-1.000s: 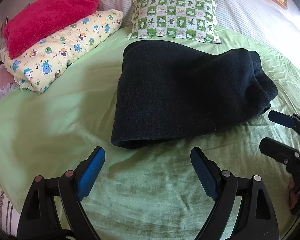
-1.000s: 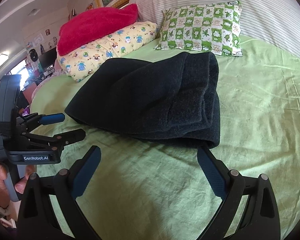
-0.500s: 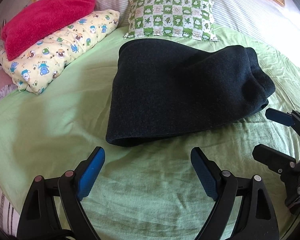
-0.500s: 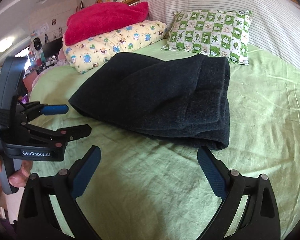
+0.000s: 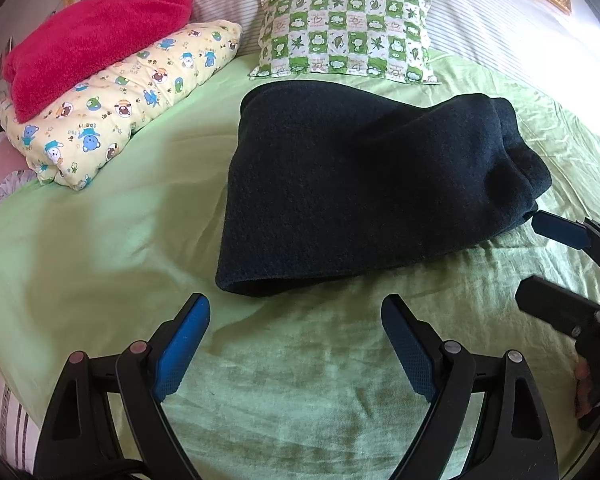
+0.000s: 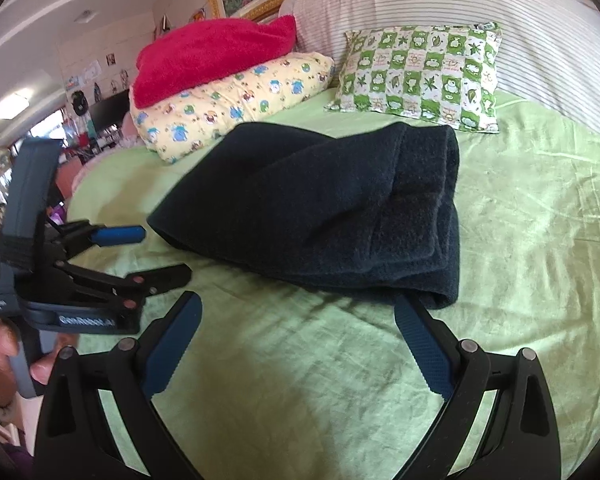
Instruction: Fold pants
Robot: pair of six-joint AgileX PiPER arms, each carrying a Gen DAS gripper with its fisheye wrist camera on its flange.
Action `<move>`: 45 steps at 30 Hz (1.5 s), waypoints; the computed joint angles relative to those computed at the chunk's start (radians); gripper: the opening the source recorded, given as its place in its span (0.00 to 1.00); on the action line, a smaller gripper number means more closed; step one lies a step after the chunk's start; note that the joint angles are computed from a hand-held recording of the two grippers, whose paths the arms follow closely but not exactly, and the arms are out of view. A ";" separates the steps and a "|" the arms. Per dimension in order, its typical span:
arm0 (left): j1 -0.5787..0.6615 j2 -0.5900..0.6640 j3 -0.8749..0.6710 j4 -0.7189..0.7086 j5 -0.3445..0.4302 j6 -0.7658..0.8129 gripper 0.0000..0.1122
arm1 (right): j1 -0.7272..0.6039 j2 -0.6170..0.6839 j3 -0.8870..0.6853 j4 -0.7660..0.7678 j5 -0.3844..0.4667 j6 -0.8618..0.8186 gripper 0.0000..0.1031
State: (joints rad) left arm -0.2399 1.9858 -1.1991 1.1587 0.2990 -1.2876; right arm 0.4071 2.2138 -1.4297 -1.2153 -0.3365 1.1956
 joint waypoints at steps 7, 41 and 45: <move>0.008 0.013 -0.026 -0.018 0.017 0.026 0.79 | -0.021 0.039 -0.078 -0.192 -0.053 0.245 0.94; -0.015 -0.068 0.006 0.218 0.028 -0.189 0.77 | -0.077 -0.046 -0.030 -0.177 -0.003 0.299 0.94; -0.034 -0.068 -0.002 0.207 0.054 -0.162 0.77 | -0.068 -0.046 -0.047 -0.223 0.011 0.343 0.94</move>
State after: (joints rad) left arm -0.2743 1.9177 -1.2014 1.3659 0.3527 -1.4499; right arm 0.3392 2.1683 -1.4772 -1.4387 -0.3257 1.5391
